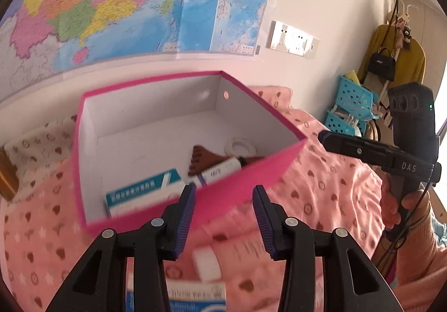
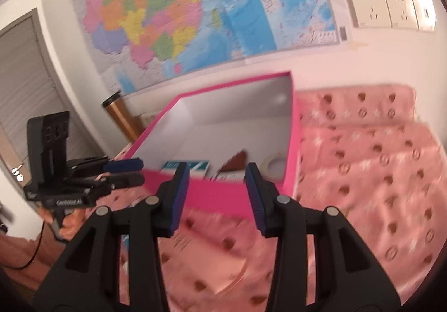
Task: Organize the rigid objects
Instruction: 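Move the right gripper back to the pink-and-white tube on the bedspread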
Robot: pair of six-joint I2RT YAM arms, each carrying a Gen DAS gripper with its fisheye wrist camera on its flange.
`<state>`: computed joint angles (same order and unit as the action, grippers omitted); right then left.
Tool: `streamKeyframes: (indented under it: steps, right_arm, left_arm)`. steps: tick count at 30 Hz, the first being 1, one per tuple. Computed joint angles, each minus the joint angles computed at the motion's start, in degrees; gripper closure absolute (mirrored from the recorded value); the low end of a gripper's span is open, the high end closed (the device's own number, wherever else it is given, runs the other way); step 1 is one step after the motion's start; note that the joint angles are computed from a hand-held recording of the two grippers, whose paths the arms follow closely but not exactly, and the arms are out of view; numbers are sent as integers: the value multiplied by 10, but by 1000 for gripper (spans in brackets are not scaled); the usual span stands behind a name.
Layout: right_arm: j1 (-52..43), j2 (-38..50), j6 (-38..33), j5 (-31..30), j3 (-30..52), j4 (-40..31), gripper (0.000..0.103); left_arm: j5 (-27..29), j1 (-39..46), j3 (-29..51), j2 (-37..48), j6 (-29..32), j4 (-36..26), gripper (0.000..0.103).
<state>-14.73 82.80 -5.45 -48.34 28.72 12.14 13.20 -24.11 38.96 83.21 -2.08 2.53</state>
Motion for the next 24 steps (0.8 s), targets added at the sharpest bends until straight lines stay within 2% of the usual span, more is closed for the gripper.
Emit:
streamKeyframes:
  steps: [5,14,24]
  right_arm:
    - [0,-2,-36,4,-55,-19,57]
    - [2,79,-36,26,-116,35,57]
    - [-1,90,-57,40,-155,40,57]
  left_arm:
    - [0,2,-44,-7,-14,13,59]
    - [-6,-4,-94,22,-43,51,59]
    - [-18,-42,-150,-22,-40,52,59]
